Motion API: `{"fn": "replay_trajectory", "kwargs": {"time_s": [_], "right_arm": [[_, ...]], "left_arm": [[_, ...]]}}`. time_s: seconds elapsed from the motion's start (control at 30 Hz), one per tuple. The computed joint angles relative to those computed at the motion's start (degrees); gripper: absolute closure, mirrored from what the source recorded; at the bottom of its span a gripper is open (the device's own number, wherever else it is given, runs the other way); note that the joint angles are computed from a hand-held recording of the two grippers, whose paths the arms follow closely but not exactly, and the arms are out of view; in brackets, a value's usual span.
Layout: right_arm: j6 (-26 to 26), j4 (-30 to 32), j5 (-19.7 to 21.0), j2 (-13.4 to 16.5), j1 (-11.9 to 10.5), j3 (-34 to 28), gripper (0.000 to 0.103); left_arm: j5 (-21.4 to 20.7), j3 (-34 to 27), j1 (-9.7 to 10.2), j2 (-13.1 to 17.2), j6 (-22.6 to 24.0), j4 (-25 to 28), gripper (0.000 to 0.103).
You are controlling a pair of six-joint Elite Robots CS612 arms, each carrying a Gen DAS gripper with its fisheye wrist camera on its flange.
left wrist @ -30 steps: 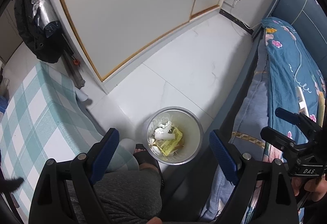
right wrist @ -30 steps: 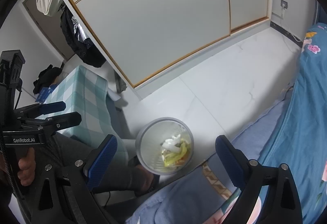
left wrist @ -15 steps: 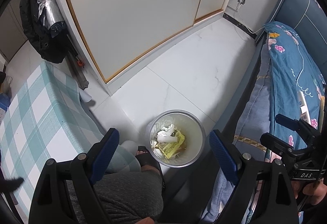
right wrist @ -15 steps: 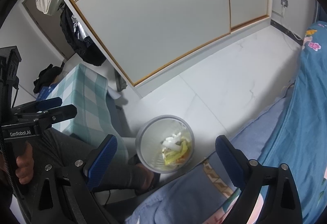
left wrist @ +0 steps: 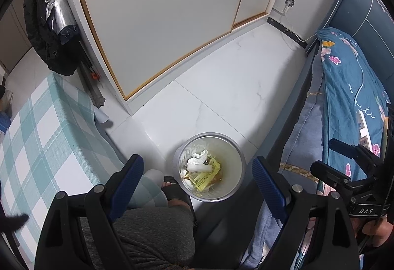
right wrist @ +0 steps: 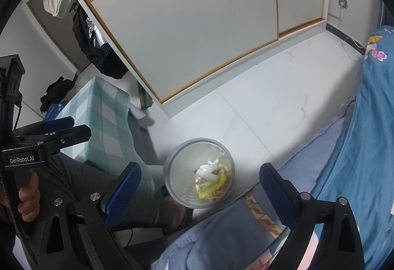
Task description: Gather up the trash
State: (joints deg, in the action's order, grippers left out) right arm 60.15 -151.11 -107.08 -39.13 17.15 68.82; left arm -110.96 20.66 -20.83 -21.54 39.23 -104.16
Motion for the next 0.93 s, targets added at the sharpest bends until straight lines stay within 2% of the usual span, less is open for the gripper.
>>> {"fn": "replay_trajectory", "kwargs": {"time_s": [0.47, 0.7, 0.93], "right_arm": [[0.7, 0.1, -0.1, -0.1, 0.1, 0.3, 0.006], [0.8, -0.1, 0.0, -0.2, 0.1, 0.6, 0.006], [0.7, 0.2, -0.3, -0.2, 0.1, 0.5, 0.006]], "left_arm": [[0.5, 2.5, -0.12, -1.2, -0.4, -2.6, 0.016], [-0.8, 1.6, 0.25, -0.7, -1.3, -2.6, 0.016], [-2.9, 3.9, 0.64, -1.6, -3.3, -7.3, 0.016]]}}
